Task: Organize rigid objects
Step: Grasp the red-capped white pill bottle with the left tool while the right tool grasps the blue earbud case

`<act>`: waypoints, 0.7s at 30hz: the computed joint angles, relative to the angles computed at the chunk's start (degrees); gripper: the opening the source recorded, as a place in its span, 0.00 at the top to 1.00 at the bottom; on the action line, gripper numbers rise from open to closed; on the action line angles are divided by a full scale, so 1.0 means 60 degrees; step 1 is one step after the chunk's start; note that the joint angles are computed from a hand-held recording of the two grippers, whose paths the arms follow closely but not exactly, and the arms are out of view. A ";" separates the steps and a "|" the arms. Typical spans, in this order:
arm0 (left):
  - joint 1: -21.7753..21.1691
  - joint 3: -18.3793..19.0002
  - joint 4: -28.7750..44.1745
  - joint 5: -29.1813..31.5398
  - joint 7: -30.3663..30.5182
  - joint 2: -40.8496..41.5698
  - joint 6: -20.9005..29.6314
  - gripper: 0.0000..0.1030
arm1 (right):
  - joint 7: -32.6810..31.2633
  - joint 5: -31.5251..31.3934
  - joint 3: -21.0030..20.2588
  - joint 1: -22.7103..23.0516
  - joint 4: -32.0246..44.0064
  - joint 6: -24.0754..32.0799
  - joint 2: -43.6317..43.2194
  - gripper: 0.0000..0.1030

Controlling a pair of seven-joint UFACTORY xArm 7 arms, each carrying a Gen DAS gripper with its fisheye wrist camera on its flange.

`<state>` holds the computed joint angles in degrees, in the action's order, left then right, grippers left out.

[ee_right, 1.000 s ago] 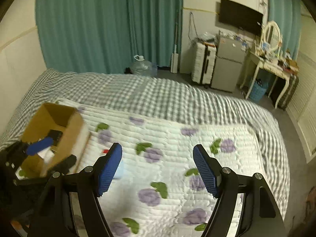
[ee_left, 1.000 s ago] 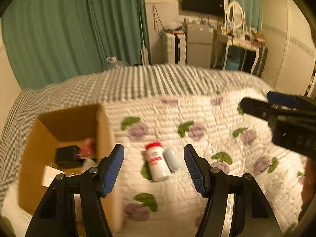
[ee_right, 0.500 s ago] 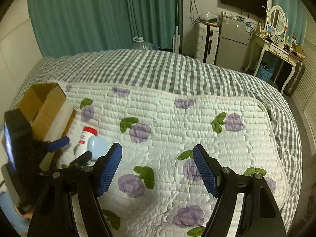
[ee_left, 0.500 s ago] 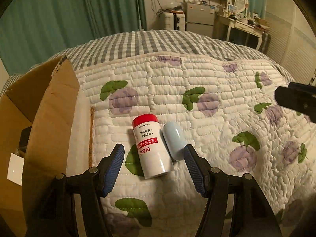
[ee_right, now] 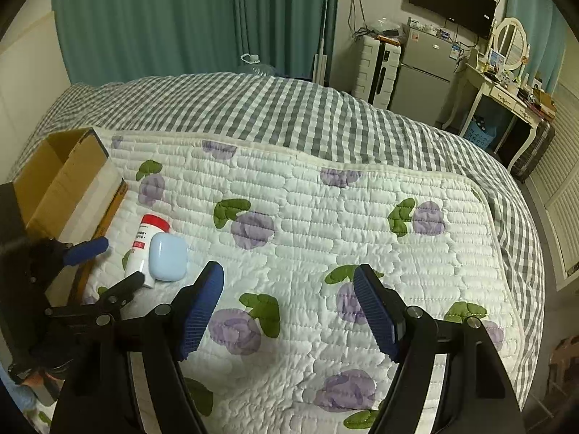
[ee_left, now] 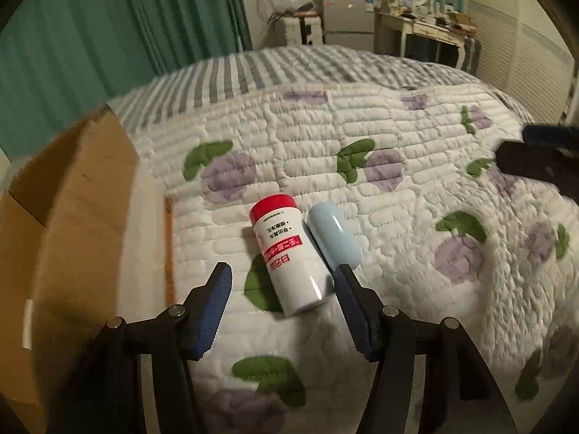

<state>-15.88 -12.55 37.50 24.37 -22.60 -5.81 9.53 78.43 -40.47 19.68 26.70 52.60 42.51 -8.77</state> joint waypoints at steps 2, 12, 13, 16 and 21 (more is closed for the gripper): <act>-0.0137 0.0095 0.0392 -0.0581 0.0113 0.0474 0.0209 0.40 | -0.0006 0.0015 -0.0010 0.0003 -0.0032 -0.0056 0.0013 0.28; -0.0355 0.0433 -0.0018 -0.1318 0.0204 0.0415 -0.0397 0.63 | -0.0529 0.0184 -0.0277 0.0055 0.0181 -0.0917 0.0678 0.28; -0.0288 0.0391 -0.0249 -0.1282 -0.0015 0.0185 -0.0525 0.64 | -0.0673 0.0254 -0.0351 0.0064 0.0225 -0.1218 0.0843 0.28; 0.0423 -0.0173 -0.0654 -0.0314 -0.1245 -0.0255 -0.0747 0.64 | -0.1210 0.0487 -0.0538 0.0152 0.0482 -0.1685 0.1354 0.28; 0.2267 -0.1621 -0.0886 0.2102 -0.4060 -0.0819 -0.0989 0.64 | -0.2237 0.1108 -0.0893 0.0412 0.1103 -0.2270 0.2417 0.28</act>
<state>-2.28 -22.27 32.18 36.97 -46.96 -10.73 3.60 65.01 -33.83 14.32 29.17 59.22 28.89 5.73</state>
